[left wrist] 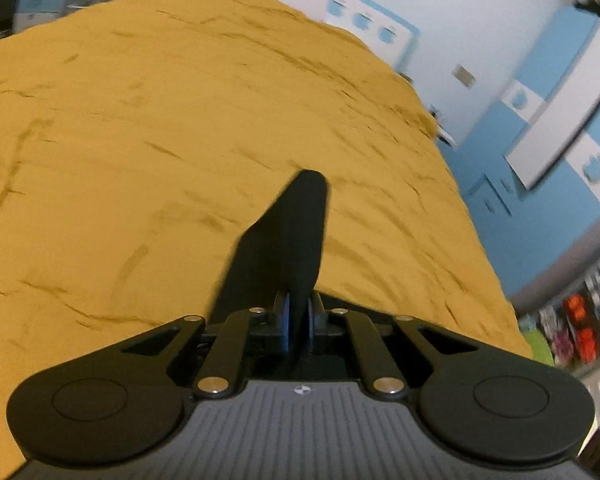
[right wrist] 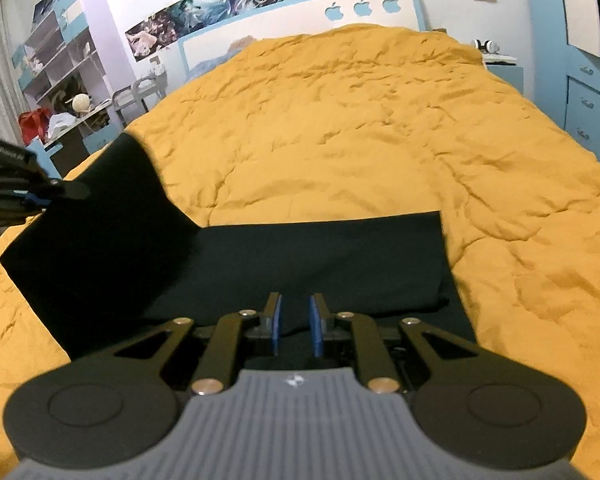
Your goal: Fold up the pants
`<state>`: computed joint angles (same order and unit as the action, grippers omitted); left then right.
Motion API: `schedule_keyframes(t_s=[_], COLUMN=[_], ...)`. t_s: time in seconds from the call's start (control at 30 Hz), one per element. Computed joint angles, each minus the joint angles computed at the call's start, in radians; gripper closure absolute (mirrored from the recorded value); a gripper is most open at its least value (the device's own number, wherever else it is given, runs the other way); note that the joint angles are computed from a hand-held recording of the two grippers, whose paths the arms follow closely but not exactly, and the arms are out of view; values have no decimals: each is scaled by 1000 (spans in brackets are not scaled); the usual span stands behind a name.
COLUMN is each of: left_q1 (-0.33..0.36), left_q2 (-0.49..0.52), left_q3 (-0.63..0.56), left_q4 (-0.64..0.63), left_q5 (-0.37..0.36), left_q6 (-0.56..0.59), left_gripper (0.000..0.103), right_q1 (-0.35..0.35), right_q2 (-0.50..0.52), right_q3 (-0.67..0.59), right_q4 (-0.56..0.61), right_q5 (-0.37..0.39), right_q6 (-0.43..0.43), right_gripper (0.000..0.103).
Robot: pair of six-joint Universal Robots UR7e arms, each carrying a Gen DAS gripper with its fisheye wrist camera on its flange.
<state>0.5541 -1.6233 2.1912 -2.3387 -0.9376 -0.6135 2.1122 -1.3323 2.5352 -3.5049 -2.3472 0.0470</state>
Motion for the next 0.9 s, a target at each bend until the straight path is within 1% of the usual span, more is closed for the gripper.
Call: schedule_keyframes(t_s=[0.07, 0.17, 0.27, 0.4, 0.47, 0.5, 0.57, 0.6, 0.67, 0.77, 0.9], left_q1=[-18, -11, 15, 70, 95, 109, 124, 120, 94, 37, 4], left_q2=[45, 113, 169, 203, 188, 182, 164, 154, 110, 35, -35], left_q3=[6, 9, 13, -3, 3, 0, 0, 0, 16, 51, 72], left_q4=[-8, -10, -19, -2, 0, 2, 13, 21, 42, 62, 107], left_q5=[-25, -65, -109, -176, -228, -257, -300, -299, -262, -170, -77], left_q6=[3, -4, -16, -21, -20, -21, -18, -17, -10, 17, 39], left_gripper=[95, 95, 95, 94, 84, 84, 77, 76, 73, 70, 70], right_q1=[-3, -7, -17, -29, -33, -33, -36, -35, -42, -65, -96], right_q2=[-30, -63, -93, -102, -97, -92, -84, -80, -75, -52, 3], right_q3=[15, 34, 53, 71, 72, 71, 68, 66, 64, 61, 44], right_q4=[9, 20, 37, 35, 30, 27, 21, 21, 13, -6, -12], right_q5=[2, 1, 11, 35, 49, 58, 78, 89, 122, 191, 272], right_q6=[19, 39, 58, 78, 80, 81, 84, 91, 103, 141, 198], right_gripper=[92, 91, 90, 90, 90, 90, 88, 87, 79, 77, 76])
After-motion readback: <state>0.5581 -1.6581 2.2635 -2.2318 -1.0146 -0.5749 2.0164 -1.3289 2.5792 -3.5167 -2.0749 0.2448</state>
